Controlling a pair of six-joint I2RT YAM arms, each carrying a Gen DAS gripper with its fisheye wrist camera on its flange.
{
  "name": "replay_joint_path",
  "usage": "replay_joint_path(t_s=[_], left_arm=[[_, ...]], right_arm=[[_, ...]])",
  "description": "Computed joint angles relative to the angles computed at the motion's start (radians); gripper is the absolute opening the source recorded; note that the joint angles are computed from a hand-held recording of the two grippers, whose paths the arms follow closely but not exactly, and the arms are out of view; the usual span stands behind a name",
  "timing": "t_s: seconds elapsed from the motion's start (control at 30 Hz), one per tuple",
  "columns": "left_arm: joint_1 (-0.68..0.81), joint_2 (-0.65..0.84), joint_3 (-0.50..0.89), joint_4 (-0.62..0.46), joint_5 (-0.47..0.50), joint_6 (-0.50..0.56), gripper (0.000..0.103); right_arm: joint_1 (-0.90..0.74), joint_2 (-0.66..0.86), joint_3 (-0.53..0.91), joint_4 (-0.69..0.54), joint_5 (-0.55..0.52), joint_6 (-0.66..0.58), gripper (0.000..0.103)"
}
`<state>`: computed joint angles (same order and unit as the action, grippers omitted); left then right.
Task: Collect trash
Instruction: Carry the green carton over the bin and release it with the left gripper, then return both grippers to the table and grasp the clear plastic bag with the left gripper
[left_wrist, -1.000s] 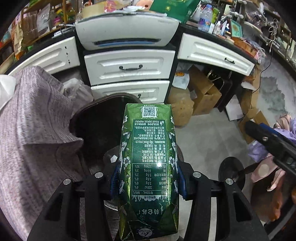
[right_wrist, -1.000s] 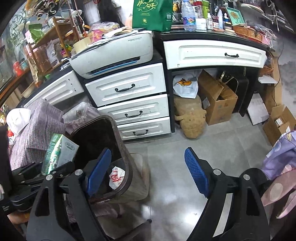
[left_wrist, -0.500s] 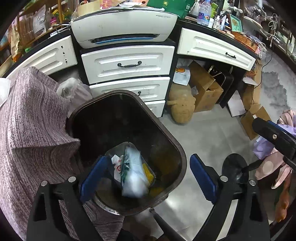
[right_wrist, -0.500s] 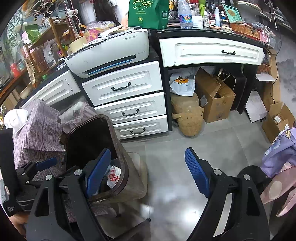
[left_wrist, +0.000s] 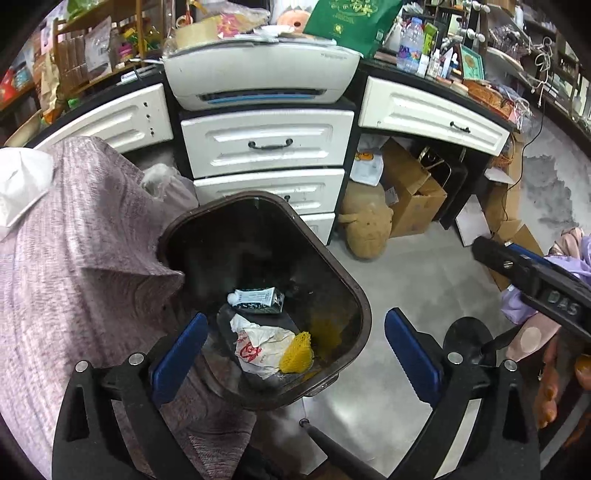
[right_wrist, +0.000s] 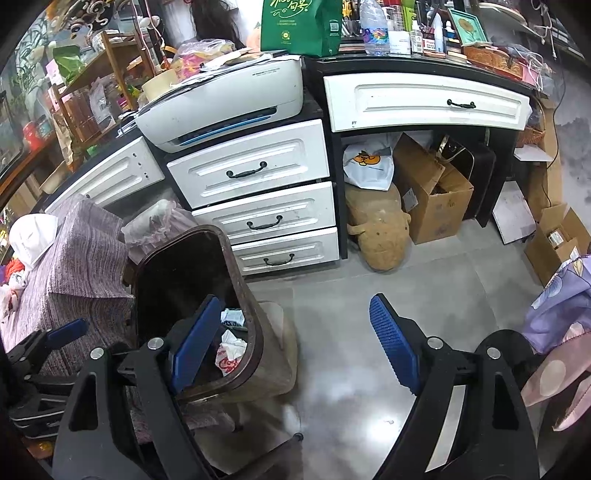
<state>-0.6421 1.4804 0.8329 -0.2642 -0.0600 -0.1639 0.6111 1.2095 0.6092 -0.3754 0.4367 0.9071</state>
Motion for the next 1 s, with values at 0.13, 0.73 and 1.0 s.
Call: replay_joint_path(t_s=[0.13,0.73,1.0], left_arm=[[0.025,-0.075,-0.024,-0.028,0.025,0.001,0.095],[0.276,-0.48,-0.056,-0.241,0.141,0.118,0.097],[0.607,-0.539,-0.083,-0.33,0.269,0.243,0.097]], right_arm=[[0.012,0.012,0.015,0.005,-0.003,0.0,0.082],[0.116,0.147,0.18,0.035,0.004,-0.088,0.082],[0.197,0.314,0.392,0.057,-0.051,-0.203,0.082]])
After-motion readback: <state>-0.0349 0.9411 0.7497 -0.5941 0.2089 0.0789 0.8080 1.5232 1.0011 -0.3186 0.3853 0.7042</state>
